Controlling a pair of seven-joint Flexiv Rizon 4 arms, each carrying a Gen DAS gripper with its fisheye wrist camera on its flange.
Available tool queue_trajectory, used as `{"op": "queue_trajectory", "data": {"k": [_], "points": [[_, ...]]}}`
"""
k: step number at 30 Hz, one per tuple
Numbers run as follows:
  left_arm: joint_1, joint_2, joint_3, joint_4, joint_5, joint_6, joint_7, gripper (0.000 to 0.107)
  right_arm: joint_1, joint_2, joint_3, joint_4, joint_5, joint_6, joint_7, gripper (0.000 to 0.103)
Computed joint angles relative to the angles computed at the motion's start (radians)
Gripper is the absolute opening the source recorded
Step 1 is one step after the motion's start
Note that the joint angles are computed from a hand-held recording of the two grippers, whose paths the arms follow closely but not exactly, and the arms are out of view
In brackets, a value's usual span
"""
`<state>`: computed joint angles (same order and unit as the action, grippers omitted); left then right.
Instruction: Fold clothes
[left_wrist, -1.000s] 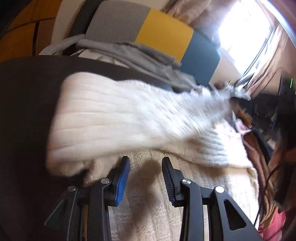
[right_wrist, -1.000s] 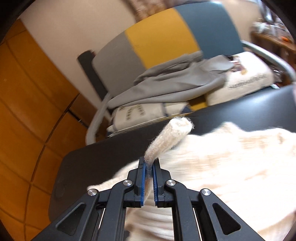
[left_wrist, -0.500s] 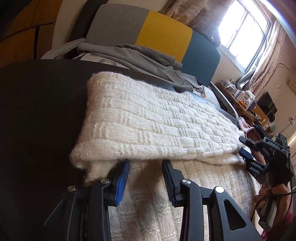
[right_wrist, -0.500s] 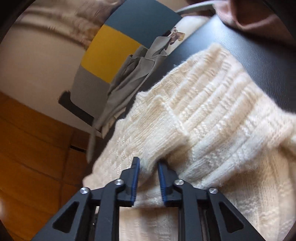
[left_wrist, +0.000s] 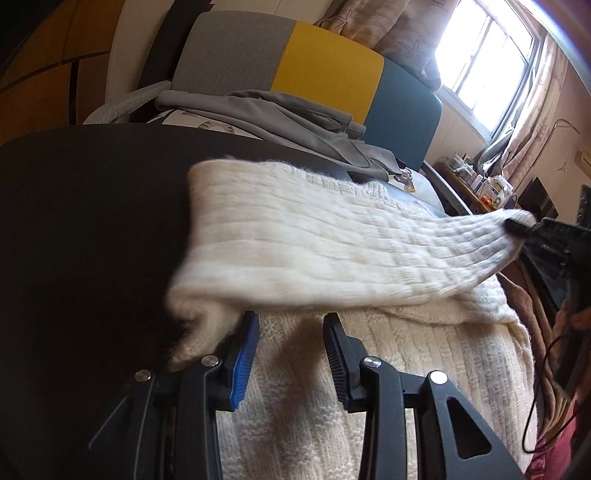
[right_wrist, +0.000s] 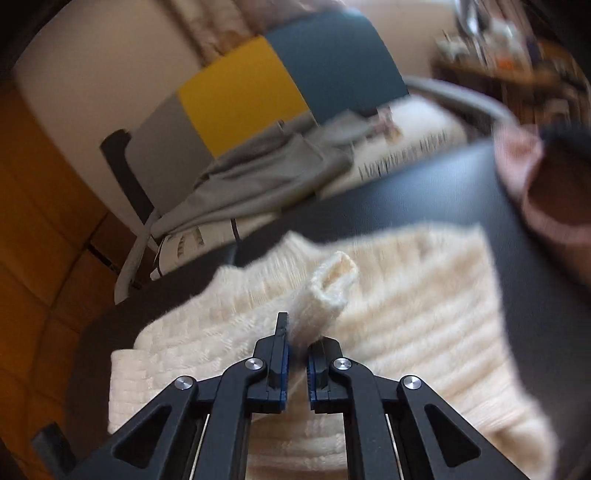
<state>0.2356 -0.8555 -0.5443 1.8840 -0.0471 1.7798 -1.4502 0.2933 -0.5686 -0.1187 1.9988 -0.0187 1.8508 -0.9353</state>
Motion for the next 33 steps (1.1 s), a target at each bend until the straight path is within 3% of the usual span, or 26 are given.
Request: {"op": "queue_trajectory", "data": {"k": [1,3,6,8,11,13,17,20,22,25,26,27,29,33], "points": [[-0.004,0.003,0.005,0.001,-0.002,0.0,-0.002,0.036,0.051,0.022,-0.061,0.023,0.017,0.014,-0.018,0.008],[-0.012,0.01,0.016,0.003,-0.006,0.0,-0.007,0.036,0.069,0.037,-0.09,0.043,0.039,0.019,-0.015,0.008],[-0.011,0.022,0.021,0.018,-0.01,0.006,-0.019,0.036,-0.017,0.038,-0.017,0.05,0.048,0.002,0.009,0.008],[0.0,0.033,0.019,0.039,-0.003,0.013,-0.024,0.036,-0.128,0.014,0.095,0.051,0.042,-0.002,0.053,0.008],[0.048,0.03,-0.019,0.067,0.023,0.019,-0.021,0.036,-0.21,-0.031,0.174,0.062,0.038,0.03,0.105,0.008],[0.067,0.03,-0.031,0.081,0.035,0.026,-0.023,0.036,-0.227,-0.06,0.194,0.063,0.034,0.079,0.129,0.008],[0.054,0.048,-0.002,0.091,0.04,0.025,-0.03,0.036,-0.18,-0.067,0.15,0.071,0.038,0.129,0.144,0.009],[0.046,0.064,0.016,0.1,0.039,0.016,-0.029,0.036,-0.177,-0.066,0.146,0.08,0.02,0.12,0.145,0.009],[0.099,0.058,-0.031,0.12,0.057,0.016,-0.019,0.036,-0.214,-0.076,0.189,0.077,0.015,0.12,0.127,0.009],[0.251,0.032,-0.167,0.18,0.097,0.008,-0.006,0.036,-0.388,-0.099,0.336,0.104,-0.13,0.199,0.2,0.017],[0.299,0.021,-0.212,0.199,0.106,0.005,-0.006,0.036,-0.414,-0.095,0.351,0.121,-0.162,0.221,0.218,0.024],[0.347,0.009,-0.257,0.218,0.115,0.0,-0.007,0.037,-0.412,-0.081,0.344,0.141,-0.172,0.234,0.219,0.028],[0.436,-0.055,-0.358,0.242,0.138,0.021,-0.017,0.038,-0.4,-0.05,0.32,0.185,-0.193,0.261,0.221,0.052],[0.501,-0.205,-0.489,0.195,0.136,-0.029,-0.045,0.048,-0.317,0.03,0.235,0.253,-0.177,0.269,0.164,0.056]]}}
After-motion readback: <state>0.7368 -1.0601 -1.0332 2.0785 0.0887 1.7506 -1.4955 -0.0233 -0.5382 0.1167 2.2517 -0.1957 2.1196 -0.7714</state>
